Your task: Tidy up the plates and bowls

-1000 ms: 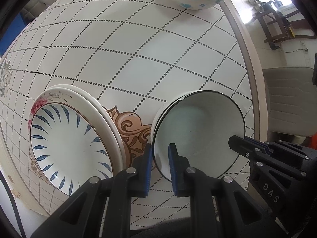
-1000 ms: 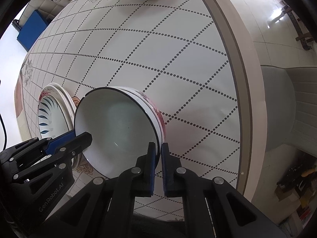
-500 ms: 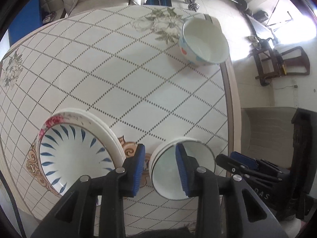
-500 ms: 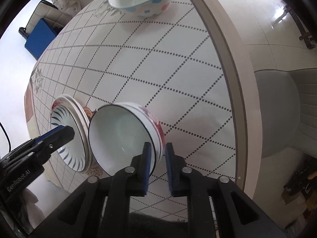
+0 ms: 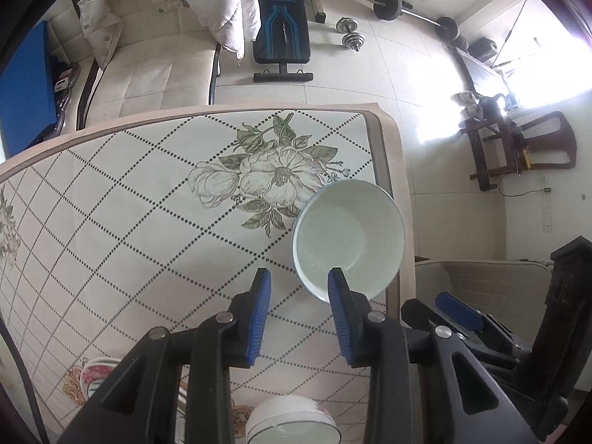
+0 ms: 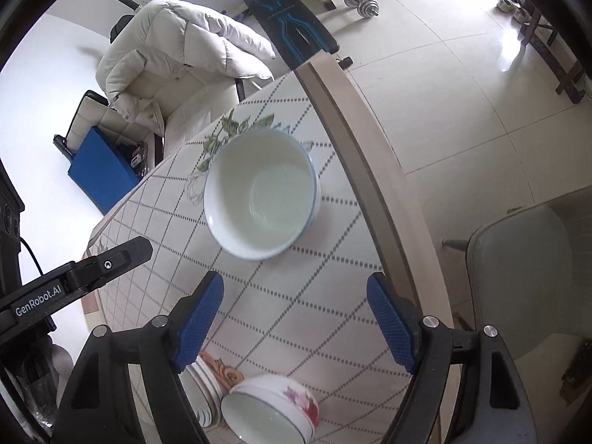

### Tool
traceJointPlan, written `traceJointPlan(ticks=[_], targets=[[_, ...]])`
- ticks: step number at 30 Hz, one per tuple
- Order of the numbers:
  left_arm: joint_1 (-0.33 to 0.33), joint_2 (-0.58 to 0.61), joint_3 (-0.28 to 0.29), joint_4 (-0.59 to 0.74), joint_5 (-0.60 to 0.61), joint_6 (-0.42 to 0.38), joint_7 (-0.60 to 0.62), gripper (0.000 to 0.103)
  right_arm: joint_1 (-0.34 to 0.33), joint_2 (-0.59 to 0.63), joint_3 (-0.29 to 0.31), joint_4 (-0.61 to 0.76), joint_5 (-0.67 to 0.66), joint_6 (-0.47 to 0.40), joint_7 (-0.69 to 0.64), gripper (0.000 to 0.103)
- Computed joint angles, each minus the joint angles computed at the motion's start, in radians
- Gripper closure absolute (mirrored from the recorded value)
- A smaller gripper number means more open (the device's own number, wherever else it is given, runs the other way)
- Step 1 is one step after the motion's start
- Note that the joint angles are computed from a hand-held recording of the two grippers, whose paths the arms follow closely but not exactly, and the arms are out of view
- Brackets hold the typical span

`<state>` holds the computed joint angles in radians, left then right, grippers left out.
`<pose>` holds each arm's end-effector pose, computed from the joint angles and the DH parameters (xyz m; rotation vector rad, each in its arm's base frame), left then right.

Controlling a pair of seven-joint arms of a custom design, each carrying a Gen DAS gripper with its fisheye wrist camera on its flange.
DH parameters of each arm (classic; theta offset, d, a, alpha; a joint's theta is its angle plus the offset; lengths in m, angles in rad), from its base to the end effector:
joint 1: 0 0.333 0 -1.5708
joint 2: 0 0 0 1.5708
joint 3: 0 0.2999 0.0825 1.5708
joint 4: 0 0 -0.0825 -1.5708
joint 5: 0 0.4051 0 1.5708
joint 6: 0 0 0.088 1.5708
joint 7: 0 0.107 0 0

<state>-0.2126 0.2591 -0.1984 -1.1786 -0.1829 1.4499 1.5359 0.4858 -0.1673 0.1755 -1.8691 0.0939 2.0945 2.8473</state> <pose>0.5812 -0.2553 0.6371 1.6377 -2.4516 0.2061 0.4405 0.3569 0.6047 -1.2366 2.4709 0.1826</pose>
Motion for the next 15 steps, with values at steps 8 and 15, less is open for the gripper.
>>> traceJointPlan(ticks=[8, 15], targets=[[-0.058, 0.189, -0.006, 0.172, 0.054, -0.108, 0.003, 0.074, -0.045, 0.131, -0.037, 0.097, 0.044, -0.055, -0.142, 0.023], [-0.067, 0.191, -0.003, 0.138, 0.048, -0.08, -0.004, 0.082, -0.065, 0.172, -0.04, 0.071, 0.129, -0.035, -0.191, 0.057]])
